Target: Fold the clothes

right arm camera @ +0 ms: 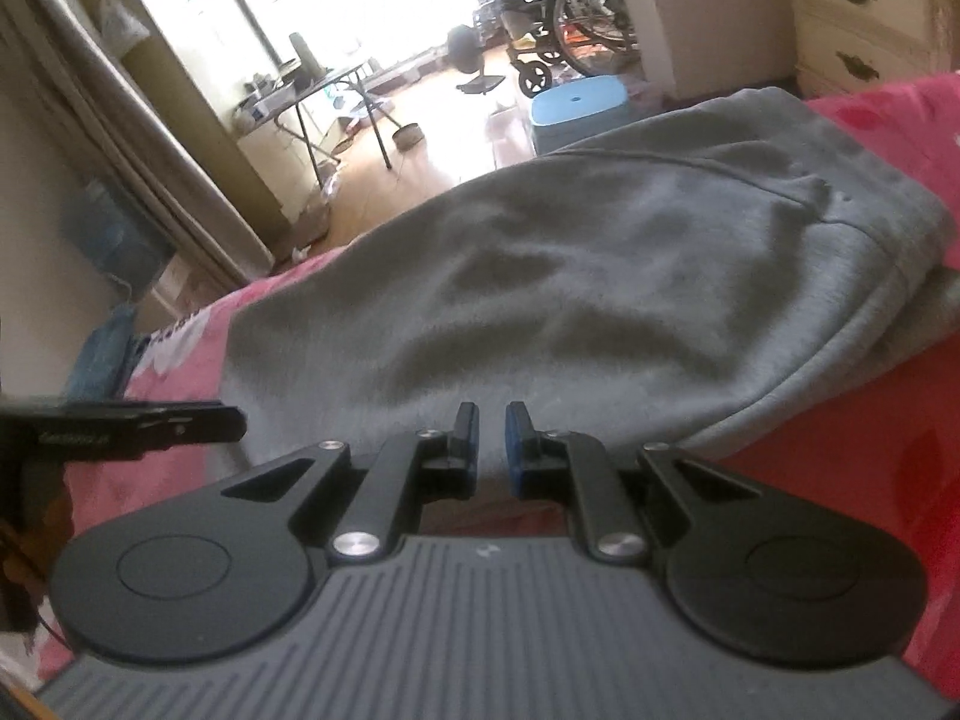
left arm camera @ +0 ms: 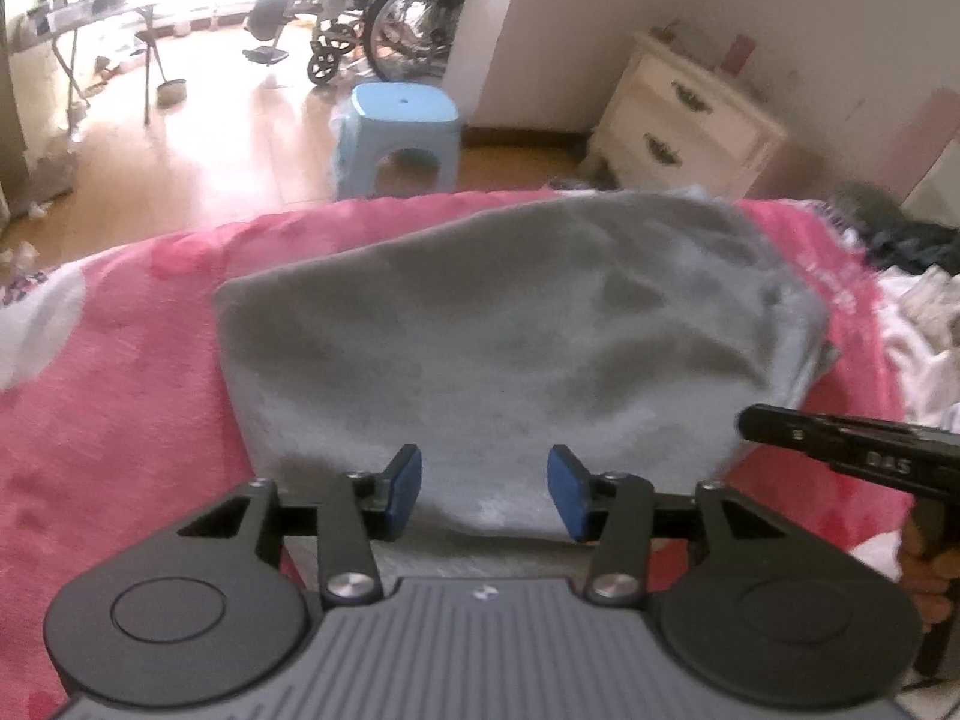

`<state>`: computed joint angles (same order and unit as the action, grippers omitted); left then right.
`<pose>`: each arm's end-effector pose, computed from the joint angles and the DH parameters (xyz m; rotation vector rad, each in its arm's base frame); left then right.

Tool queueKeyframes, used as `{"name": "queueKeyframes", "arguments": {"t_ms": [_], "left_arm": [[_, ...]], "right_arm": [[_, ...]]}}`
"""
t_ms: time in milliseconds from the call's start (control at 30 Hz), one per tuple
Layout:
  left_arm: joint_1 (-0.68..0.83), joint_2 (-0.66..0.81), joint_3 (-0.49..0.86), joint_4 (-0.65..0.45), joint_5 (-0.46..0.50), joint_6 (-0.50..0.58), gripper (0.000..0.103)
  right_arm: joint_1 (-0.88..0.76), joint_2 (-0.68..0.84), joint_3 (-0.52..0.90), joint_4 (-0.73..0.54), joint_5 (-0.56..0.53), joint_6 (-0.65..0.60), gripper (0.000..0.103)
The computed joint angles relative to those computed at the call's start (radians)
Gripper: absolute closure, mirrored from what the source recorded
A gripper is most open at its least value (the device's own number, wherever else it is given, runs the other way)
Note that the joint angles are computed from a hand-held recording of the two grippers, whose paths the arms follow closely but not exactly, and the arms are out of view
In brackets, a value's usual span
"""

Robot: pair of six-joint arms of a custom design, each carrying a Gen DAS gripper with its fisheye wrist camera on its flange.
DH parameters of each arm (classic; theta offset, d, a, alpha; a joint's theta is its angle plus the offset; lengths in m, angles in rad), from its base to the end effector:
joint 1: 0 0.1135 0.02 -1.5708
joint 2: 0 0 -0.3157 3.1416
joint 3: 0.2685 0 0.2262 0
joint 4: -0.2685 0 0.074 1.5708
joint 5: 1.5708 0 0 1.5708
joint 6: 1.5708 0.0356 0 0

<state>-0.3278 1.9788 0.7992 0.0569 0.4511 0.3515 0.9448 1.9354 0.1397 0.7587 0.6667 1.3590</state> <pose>0.3073 -0.1209 0.1290 1.0057 2.4335 -0.5962 0.1317 0.1446 0.0947 0.6911 2.2223 0.2524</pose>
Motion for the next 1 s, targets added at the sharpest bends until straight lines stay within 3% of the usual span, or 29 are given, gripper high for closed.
{"name": "queueKeyframes", "arguments": {"t_ms": [200, 400, 500, 700, 1000], "left_arm": [[-0.074, 0.03, 0.038, 0.012, -0.14, -0.064, 0.041], [-0.128, 0.07, 0.104, -0.042, -0.232, -0.134, 0.01], [-0.161, 0.12, 0.152, -0.117, -0.318, -0.182, 0.008], [-0.168, 0.136, 0.151, -0.11, -0.338, -0.222, 0.001], [-0.171, 0.134, 0.145, -0.102, -0.355, -0.247, 0.0]], "right_arm": [[0.003, 0.004, 0.009, -0.027, -0.005, 0.02, 0.094], [0.004, 0.031, 0.001, -0.003, -0.012, 0.033, 0.094], [0.001, 0.05, -0.004, 0.017, -0.016, 0.04, 0.094], [0.004, 0.058, -0.011, 0.027, -0.015, 0.053, 0.094], [-0.008, 0.072, -0.024, 0.063, -0.028, 0.056, 0.094]]}}
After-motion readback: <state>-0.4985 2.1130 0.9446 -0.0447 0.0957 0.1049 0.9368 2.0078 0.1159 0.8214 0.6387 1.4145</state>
